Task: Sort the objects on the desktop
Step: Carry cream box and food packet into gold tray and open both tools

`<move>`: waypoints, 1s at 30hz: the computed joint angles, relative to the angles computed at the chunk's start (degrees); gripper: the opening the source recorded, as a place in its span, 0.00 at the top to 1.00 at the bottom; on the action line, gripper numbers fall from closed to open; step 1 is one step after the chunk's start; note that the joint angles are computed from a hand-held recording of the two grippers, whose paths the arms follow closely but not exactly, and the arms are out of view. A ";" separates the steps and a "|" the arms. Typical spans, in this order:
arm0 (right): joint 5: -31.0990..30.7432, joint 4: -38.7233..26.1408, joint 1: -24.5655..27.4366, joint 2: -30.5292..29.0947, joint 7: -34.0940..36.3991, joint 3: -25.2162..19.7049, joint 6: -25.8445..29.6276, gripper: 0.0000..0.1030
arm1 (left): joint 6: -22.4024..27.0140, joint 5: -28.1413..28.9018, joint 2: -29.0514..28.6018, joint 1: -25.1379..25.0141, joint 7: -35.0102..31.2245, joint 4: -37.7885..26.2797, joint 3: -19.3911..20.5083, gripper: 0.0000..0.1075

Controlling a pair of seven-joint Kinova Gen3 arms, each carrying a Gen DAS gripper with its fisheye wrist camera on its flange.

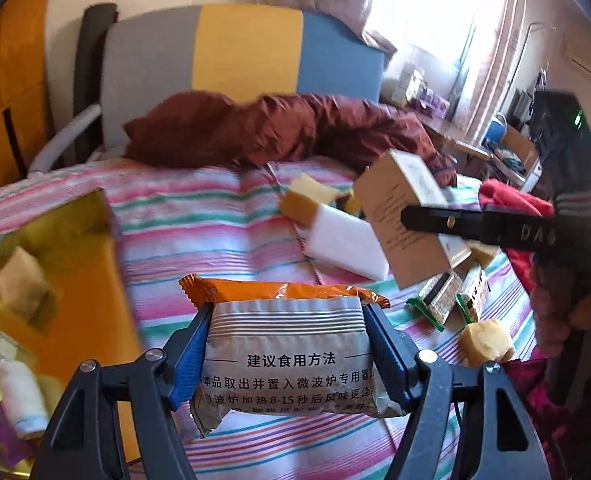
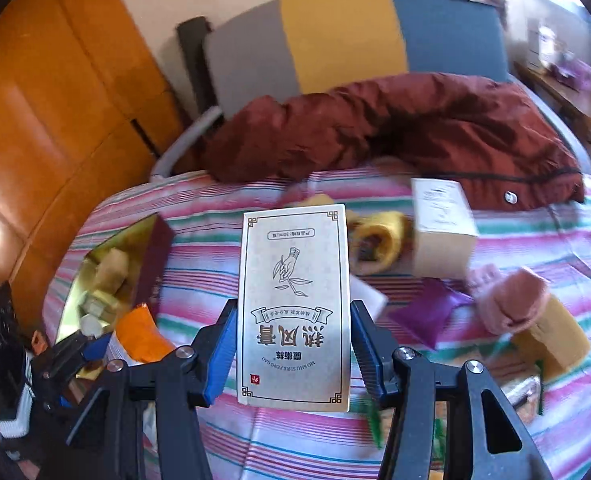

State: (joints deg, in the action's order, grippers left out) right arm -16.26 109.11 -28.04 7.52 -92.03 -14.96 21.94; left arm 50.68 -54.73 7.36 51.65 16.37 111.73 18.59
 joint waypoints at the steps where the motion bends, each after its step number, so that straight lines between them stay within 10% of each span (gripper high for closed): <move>1: -0.80 0.21 -0.37 -0.19 1.31 -0.03 -0.20 0.47 | 0.82 -0.15 -0.70 0.34 0.78 0.41 0.07 0.31; 15: 2.98 -3.34 -6.86 0.54 -3.33 -2.01 1.46 0.47 | 17.49 6.68 -13.22 -5.39 11.03 10.47 8.99 0.31; 30: 13.55 -24.16 -22.56 15.98 -12.64 -0.98 10.72 0.47 | 27.94 14.32 -23.32 -15.54 10.18 15.46 16.57 0.31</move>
